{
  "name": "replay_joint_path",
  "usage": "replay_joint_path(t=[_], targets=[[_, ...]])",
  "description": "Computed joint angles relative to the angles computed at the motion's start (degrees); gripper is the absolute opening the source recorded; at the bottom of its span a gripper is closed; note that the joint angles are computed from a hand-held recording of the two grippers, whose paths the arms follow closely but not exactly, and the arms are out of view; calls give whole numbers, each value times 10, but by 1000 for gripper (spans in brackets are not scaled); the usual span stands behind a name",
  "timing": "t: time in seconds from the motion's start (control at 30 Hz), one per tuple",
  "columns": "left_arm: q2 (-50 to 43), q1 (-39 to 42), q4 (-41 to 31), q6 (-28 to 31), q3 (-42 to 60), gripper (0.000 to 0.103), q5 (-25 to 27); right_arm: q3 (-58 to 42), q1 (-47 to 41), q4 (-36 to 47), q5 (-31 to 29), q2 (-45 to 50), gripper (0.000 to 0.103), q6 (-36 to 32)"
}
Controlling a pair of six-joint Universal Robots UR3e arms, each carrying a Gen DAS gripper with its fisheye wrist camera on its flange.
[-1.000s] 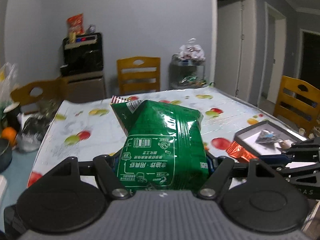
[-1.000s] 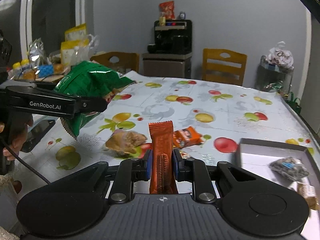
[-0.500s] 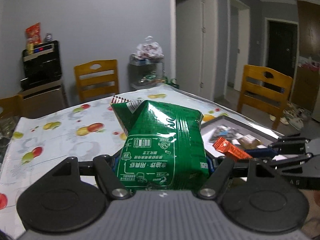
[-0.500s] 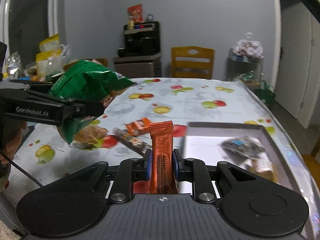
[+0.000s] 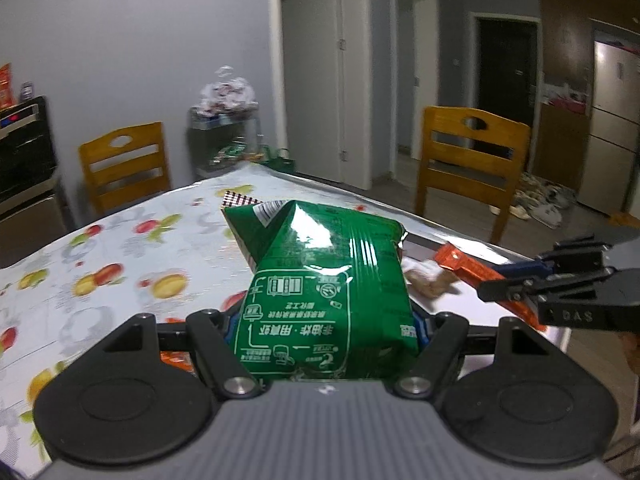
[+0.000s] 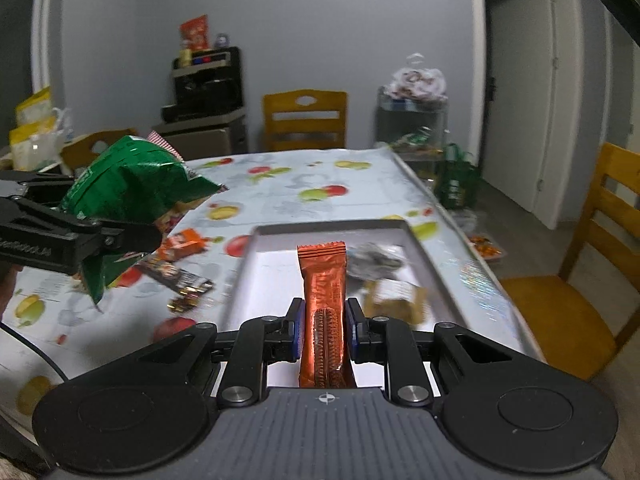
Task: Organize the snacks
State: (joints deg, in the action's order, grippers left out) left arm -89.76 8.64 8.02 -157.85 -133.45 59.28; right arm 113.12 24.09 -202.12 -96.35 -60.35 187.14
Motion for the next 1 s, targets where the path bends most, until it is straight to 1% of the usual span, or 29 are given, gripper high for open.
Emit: replay_joint_path(t=[0.2,0.27,0.37,0.47,0.57,0.67,0.73,0.83,1.0], targets=[[-64,-70,7,2,45,72,29,54,-33,-33,6,-8,23,4],[-95,-90,4,-5,75,72,42,60,-44,-38,12,-5,23,6],[-151,-120,-4,-29,138,72,78,57,-56,-43,27,6,23,9],[-212,-148,-12,-55,214,72,120,25,-55,-35,31,27,23,4],[-264,-162,-40,-84,291,72,141,-17,-46,-10,26,45,23,-11],[-304,-170,-64,-104,353,72,160,-50,-45,12,35,60,23,-17],[-318,-168,-87,-112,380,72,153,-67,-49,22,42,70,23,-16],[-341,-165,-102,-125,409,72,145,-96,-49,39,36,86,23,-4],[-380,-167,-114,-132,455,72,165,-136,-51,61,18,98,23,15]])
